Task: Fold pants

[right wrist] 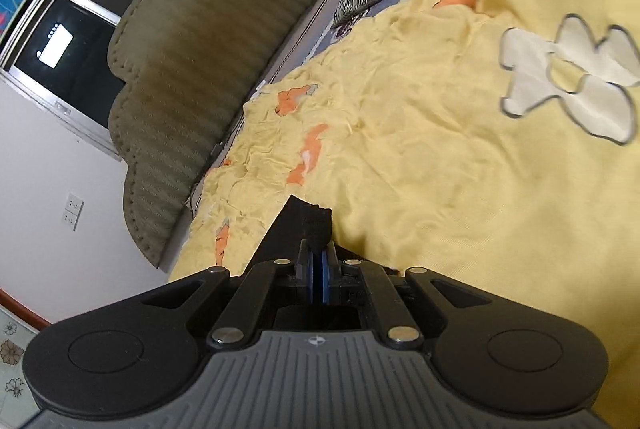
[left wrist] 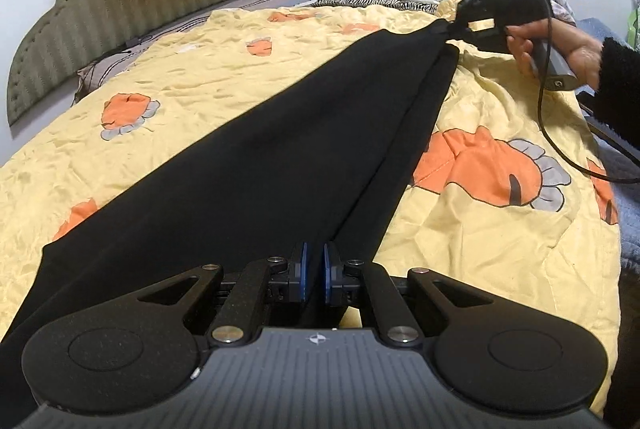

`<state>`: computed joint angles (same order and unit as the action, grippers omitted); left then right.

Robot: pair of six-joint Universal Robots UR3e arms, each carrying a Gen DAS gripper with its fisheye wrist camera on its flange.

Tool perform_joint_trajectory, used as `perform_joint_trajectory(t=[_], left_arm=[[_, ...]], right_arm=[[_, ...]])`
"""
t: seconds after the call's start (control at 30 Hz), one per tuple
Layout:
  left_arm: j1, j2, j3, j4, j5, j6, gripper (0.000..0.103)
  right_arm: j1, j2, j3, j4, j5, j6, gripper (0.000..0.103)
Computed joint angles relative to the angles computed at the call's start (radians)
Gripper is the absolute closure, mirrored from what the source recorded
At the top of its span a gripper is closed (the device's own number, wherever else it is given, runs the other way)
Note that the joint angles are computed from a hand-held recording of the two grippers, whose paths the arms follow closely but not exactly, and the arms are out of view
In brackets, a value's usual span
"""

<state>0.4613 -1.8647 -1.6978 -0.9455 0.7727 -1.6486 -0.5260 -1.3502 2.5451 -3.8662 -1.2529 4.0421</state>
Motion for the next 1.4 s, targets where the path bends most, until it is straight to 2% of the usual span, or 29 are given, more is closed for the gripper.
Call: perform_joint_trajectory(t=[0.07,0.17,0.23,0.37,0.4,0.43,0.47,0.5,0.53,0.57,0.63,0.67,0.73,0.77,0.83,0.9,0.97,1.0,1.17,1.27,1.4], left_arm=[[0.009,0.021,-0.011,-0.018,0.015,0.018,0.095],[0.038,0.054,0.003,-0.128,-0.005,0.069,0.095],[0.051,0.059,-0.009,-0.096,-0.012,0.061,0.095],[0.055,0.025,0.009,-0.002,-0.013,-0.036,0.096],[0.053,0.023,0.012,0.006,-0.006,-0.034,0.097],[0.052,0.025,0.023,-0.021,-0.006,-0.009,0.093],[0.057,0.036,0.019,-0.049,-0.020,0.019,0.083],[0.064,0.049,0.010,-0.066,-0.033,0.038,0.081],[0.068,0.060,0.004,-0.082,-0.040,0.053,0.066],[0.069,0.073,-0.016,-0.067,-0.040,0.053,0.042],[0.073,0.095,-0.079,0.013,-0.056,0.040,0.019],[0.077,0.104,-0.115,0.062,-0.076,0.034,0.017],[0.066,0.104,-0.140,0.121,-0.079,0.013,0.017],[0.052,0.096,-0.147,0.171,-0.069,-0.031,0.017],[0.025,0.069,-0.149,0.281,-0.039,-0.162,0.017],[0.001,0.034,-0.118,0.355,0.007,-0.327,0.017],[-0.008,0.002,-0.046,0.318,0.048,-0.466,0.017],[-0.006,-0.011,0.000,0.256,0.055,-0.509,0.017],[0.023,-0.079,0.250,-0.130,0.055,-0.622,0.017],[0.027,-0.120,0.357,-0.276,0.040,-0.668,0.017],[0.026,-0.184,0.460,-0.375,0.009,-0.775,0.016]], right_arm=[[0.002,-0.035,0.015,0.027,-0.011,-0.015,0.099],[-0.013,-0.058,0.027,0.043,0.002,-0.023,0.099],[-0.036,-0.058,0.055,0.001,0.027,-0.002,0.099],[-0.027,-0.046,0.042,-0.028,0.028,0.005,0.099],[-0.032,-0.044,0.037,-0.025,0.038,0.006,0.099],[-0.022,-0.072,0.010,0.061,0.026,-0.038,0.099],[0.008,-0.121,-0.045,0.232,-0.018,-0.107,0.097],[0.035,-0.149,-0.089,0.365,-0.069,-0.141,0.094],[0.066,-0.162,-0.117,0.440,-0.130,-0.142,0.089],[0.104,-0.173,-0.128,0.466,-0.206,-0.127,0.084],[0.237,-0.203,-0.163,0.529,-0.430,-0.055,0.079],[0.307,-0.207,-0.178,0.533,-0.504,-0.044,0.078],[0.416,-0.190,-0.216,0.505,-0.523,-0.150,0.075],[0.481,-0.162,-0.251,0.483,-0.524,-0.247,0.075],[0.628,-0.081,-0.358,0.463,-0.527,-0.538,0.075],[0.790,0.031,-0.498,0.475,-0.588,-0.844,0.075],[0.889,0.121,-0.589,0.464,-0.589,-1.097,0.075],[0.919,0.151,-0.629,0.487,-0.586,-1.176,0.075],[0.980,0.243,-0.745,0.609,-0.557,-1.375,0.075],[1.001,0.264,-0.766,0.649,-0.562,-1.445,0.075],[1.042,0.304,-0.781,0.633,-0.616,-1.509,0.075]])
